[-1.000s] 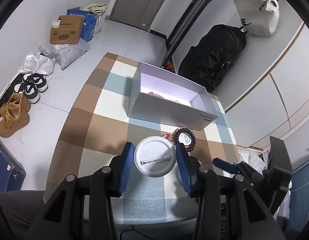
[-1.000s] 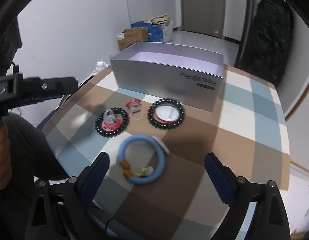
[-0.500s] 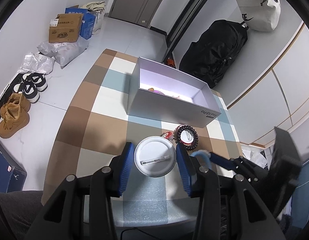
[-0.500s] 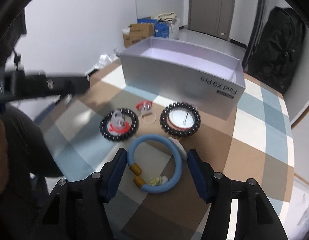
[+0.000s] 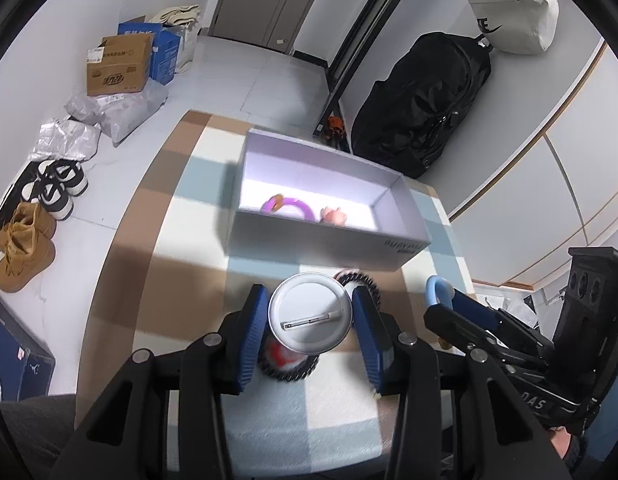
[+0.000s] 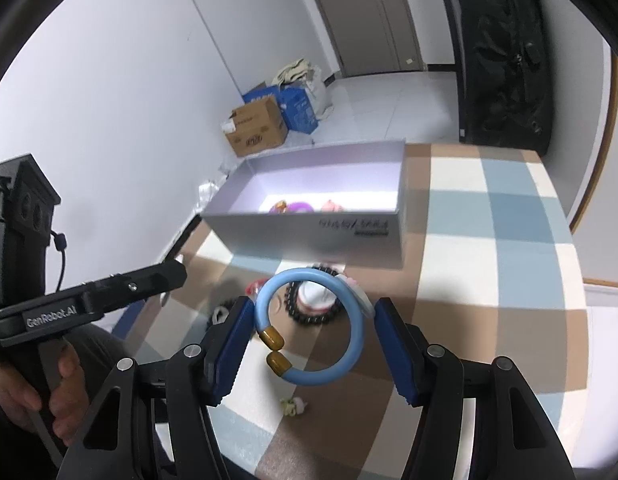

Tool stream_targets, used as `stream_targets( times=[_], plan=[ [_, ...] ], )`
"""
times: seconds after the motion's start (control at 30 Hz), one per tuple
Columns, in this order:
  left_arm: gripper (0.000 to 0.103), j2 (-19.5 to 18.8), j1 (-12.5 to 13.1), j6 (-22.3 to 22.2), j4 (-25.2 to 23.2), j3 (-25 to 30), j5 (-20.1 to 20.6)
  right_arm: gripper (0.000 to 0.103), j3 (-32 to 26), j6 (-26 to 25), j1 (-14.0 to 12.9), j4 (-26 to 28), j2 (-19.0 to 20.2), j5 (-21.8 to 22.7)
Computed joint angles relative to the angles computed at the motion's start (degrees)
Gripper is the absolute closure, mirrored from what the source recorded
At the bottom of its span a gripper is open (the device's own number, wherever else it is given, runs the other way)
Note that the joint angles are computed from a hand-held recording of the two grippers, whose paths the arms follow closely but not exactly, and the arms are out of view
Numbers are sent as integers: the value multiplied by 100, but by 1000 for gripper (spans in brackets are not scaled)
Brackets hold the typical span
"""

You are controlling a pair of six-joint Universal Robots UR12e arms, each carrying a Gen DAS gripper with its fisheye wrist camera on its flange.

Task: Organize jewelry
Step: 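Carry the badge and blue ring into the grey box and open both grippers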

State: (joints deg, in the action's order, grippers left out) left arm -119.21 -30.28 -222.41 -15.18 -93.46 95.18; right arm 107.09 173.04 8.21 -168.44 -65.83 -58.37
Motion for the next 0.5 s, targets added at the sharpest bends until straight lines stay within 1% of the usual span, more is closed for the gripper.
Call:
stream_targets(
  times=[0.17, 0.3, 0.37, 0.5],
  plan=[
    [66, -95, 35, 137, -99, 202, -86, 42, -100, 161, -79, -141, -4, 115],
    [66, -167, 115, 368, -140, 331, -235, 42, -304, 149, -109, -47, 39, 187],
    [66, -197, 147, 448, -145, 398, -196, 42, -422, 112, -117, 0, 88, 231],
    [66, -274, 252, 585, -157, 524, -256, 42, -745, 6, -115, 59, 253, 353]
  ],
)
